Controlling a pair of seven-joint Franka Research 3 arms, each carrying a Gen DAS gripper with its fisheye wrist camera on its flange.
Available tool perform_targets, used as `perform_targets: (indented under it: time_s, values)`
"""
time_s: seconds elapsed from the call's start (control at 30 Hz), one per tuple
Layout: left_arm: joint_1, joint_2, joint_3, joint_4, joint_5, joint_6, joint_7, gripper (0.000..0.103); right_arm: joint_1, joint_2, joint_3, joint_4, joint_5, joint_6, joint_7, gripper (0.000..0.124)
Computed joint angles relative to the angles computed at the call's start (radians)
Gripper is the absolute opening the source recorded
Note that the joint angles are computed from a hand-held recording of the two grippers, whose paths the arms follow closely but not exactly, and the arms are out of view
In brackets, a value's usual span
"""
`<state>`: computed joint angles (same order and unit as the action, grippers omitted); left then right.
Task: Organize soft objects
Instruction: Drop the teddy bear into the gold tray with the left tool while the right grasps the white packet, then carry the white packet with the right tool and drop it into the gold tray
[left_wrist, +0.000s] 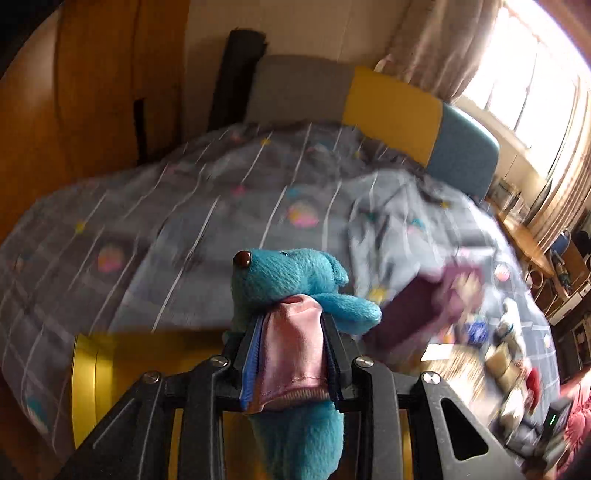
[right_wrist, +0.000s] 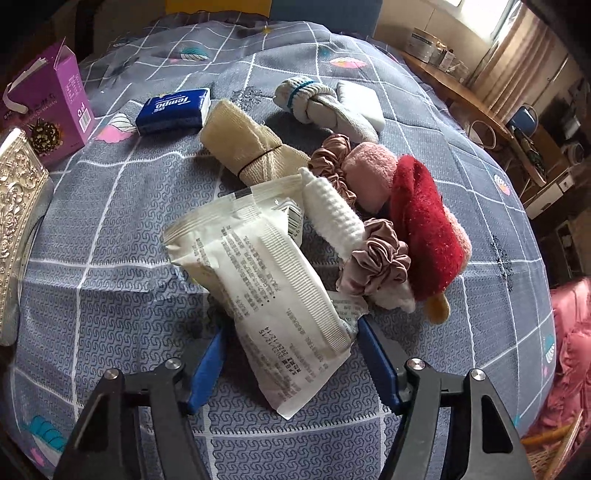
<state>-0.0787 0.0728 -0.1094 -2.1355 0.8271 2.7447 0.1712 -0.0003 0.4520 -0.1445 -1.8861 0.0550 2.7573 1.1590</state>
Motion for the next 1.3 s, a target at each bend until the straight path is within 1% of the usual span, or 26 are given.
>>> perform_targets:
  time_s: [0.03, 0.1, 0.17, 0.2, 0.23, 0.27, 0.3, 0.33, 0.37, 0.4, 0.47, 0.53, 0.6, 0.73, 0.8, 0.87, 0.93, 1.07, 1.13, 1.3]
  values:
    - [0.000, -0.019, 0.001, -0.051, 0.012, 0.025, -0.031, 0.030, 0.009, 0.000, -0.008, -0.003, -0.012, 0.004, 0.006, 0.071]
    - [0.002, -0.033, -0.003, -0.109, 0.018, 0.047, -0.053, 0.033, 0.021, 0.001, -0.019, -0.008, -0.030, 0.014, 0.017, 0.071]
    - [0.000, -0.022, -0.010, -0.144, 0.014, 0.074, -0.064, 0.036, 0.022, 0.003, -0.019, -0.006, -0.034, 0.018, 0.021, 0.072]
    - [0.003, -0.002, -0.011, -0.137, -0.010, 0.088, -0.045, 0.039, 0.022, 0.005, -0.019, -0.004, -0.035, 0.020, 0.023, 0.072]
    - [0.002, 0.010, -0.008, -0.147, -0.015, 0.121, -0.053, 0.039, 0.023, 0.005, -0.019, -0.006, -0.036, 0.025, 0.024, 0.072]
    - [0.000, 0.014, -0.001, -0.161, 0.001, 0.151, -0.073, 0.042, 0.026, 0.002, -0.021, -0.013, -0.040, 0.033, 0.026, 0.071]
    - [-0.005, 0.017, 0.006, -0.165, 0.023, 0.165, -0.095, 0.049, 0.027, 0.000, -0.023, -0.018, -0.044, 0.041, 0.026, 0.071]
    - [-0.016, 0.018, 0.014, -0.164, 0.068, 0.160, -0.139, 0.053, 0.028, -0.004, -0.022, -0.025, -0.046, 0.048, 0.023, 0.070]
    - [-0.027, 0.013, 0.020, -0.165, 0.125, 0.148, -0.195, 0.061, 0.027, -0.009, -0.019, -0.033, -0.045, 0.054, 0.019, 0.069]
    - [-0.034, 0.008, 0.022, -0.167, 0.176, 0.146, -0.246, 0.062, 0.024, -0.012, -0.015, -0.038, -0.043, 0.060, 0.012, 0.065]
    - [-0.035, -0.007, 0.018, -0.182, 0.230, 0.158, -0.307, 0.062, 0.032, -0.025, -0.019, -0.058, -0.049, 0.073, 0.012, 0.063]
    - [-0.032, -0.026, 0.006, -0.205, 0.240, 0.161, -0.329, 0.062, 0.031, -0.029, -0.016, -0.064, -0.048, 0.079, 0.003, 0.060]
    - [-0.029, -0.045, -0.008, -0.218, 0.234, 0.158, -0.328, 0.062, 0.015, -0.033, 0.002, -0.064, -0.026, 0.071, -0.017, 0.059]
    - [-0.033, -0.099, -0.044, -0.262, 0.269, 0.135, -0.357, 0.062, -0.058, -0.056, 0.079, -0.061, 0.104, 0.014, -0.109, 0.056]
    - [-0.033, -0.112, -0.060, -0.268, 0.284, 0.123, -0.363, 0.062, -0.080, -0.066, 0.101, -0.061, 0.170, -0.018, -0.141, 0.056]
    - [-0.040, -0.126, -0.078, -0.272, 0.295, 0.093, -0.363, 0.062, -0.116, -0.079, 0.136, -0.059, 0.268, -0.058, -0.199, 0.056]
    - [-0.047, -0.134, -0.091, -0.272, 0.294, 0.067, -0.353, 0.062, -0.132, -0.089, 0.150, -0.054, 0.347, -0.097, -0.235, 0.056]
    - [-0.063, -0.139, -0.107, -0.267, 0.277, 0.032, -0.328, 0.062, -0.140, -0.100, 0.153, -0.033, 0.474, -0.176, -0.265, 0.056]
    - [-0.067, -0.142, -0.109, -0.267, 0.271, 0.029, -0.318, 0.062, -0.130, -0.092, 0.144, -0.004, 0.500, -0.213, -0.243, 0.056]
    - [-0.076, -0.162, -0.119, -0.273, 0.251, 0.000, -0.301, 0.062, -0.099, -0.060, 0.139, 0.091, 0.510, -0.249, -0.199, 0.056]
